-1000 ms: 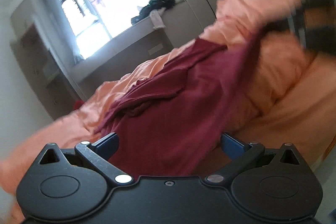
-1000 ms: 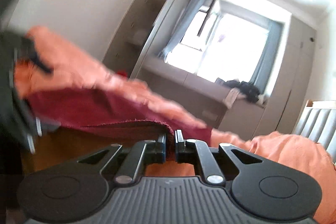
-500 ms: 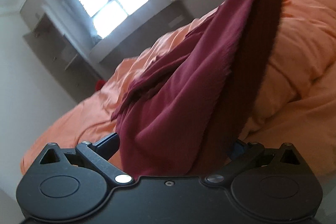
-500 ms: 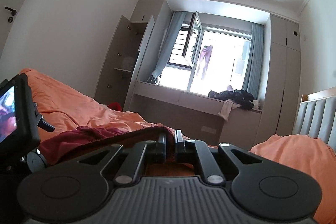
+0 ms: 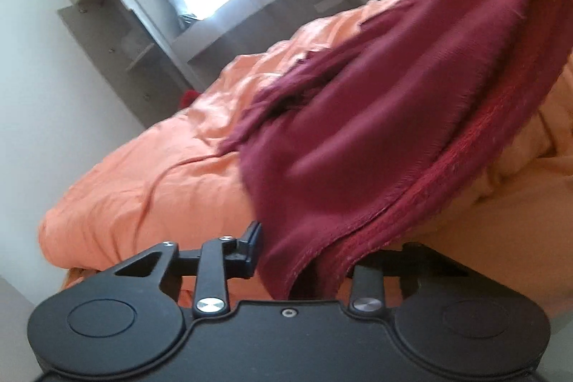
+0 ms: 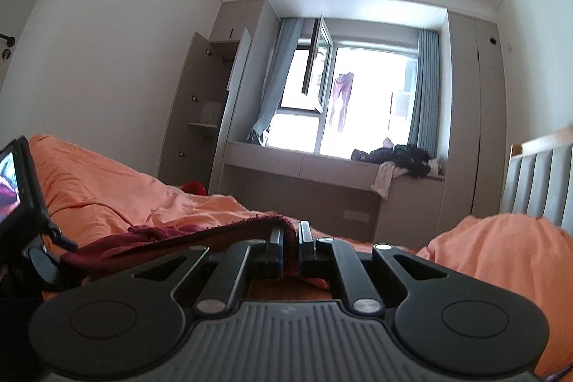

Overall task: Fold small clothes
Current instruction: 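Fold the sweater side over with the right gripper while the left gripper grasps the hem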

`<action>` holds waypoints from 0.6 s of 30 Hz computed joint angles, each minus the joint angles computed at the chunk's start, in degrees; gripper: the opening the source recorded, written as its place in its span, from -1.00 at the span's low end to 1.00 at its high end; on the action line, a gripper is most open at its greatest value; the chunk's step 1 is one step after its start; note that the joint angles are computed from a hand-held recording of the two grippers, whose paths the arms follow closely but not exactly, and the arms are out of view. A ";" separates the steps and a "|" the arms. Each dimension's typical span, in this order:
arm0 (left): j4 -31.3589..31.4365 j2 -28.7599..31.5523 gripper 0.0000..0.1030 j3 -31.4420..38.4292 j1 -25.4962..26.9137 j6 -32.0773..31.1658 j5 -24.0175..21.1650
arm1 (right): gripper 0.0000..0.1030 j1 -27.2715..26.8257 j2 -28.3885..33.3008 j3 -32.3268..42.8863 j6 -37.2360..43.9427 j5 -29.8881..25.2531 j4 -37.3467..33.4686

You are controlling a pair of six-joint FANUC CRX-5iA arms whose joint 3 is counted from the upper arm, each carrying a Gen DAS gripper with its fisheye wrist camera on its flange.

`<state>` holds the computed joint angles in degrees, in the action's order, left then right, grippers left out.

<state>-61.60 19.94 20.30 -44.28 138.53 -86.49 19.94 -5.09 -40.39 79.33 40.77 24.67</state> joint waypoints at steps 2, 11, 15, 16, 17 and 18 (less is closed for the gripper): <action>-1.75 -0.61 -0.70 -0.94 -0.99 0.89 -0.82 | -0.86 -0.70 -0.30 -0.71 -1.50 -0.47 1.82; -8.10 -2.21 -0.91 -4.76 -5.35 0.18 -2.88 | -0.85 -0.60 -0.63 -2.84 -0.25 -7.63 6.71; -10.87 -1.09 -0.91 -4.88 -6.92 -2.59 -4.29 | -0.85 -0.49 0.90 -3.27 -1.32 -9.95 8.53; -11.27 -0.75 -0.91 -4.72 -7.20 -3.37 -4.63 | -0.84 -0.45 1.51 -3.26 -1.72 -10.65 9.15; -11.52 -0.68 -0.91 -4.88 -7.36 -3.71 -4.74 | -0.84 -0.31 2.01 -3.22 -1.87 -11.07 9.31; -11.65 -0.32 -0.91 -4.61 -7.38 -4.26 -4.78 | -0.84 -0.24 2.63 -3.13 -2.35 -11.69 9.76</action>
<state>-73.25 19.62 15.70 -51.66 134.27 -91.27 19.70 -2.46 -43.52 76.97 29.07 34.43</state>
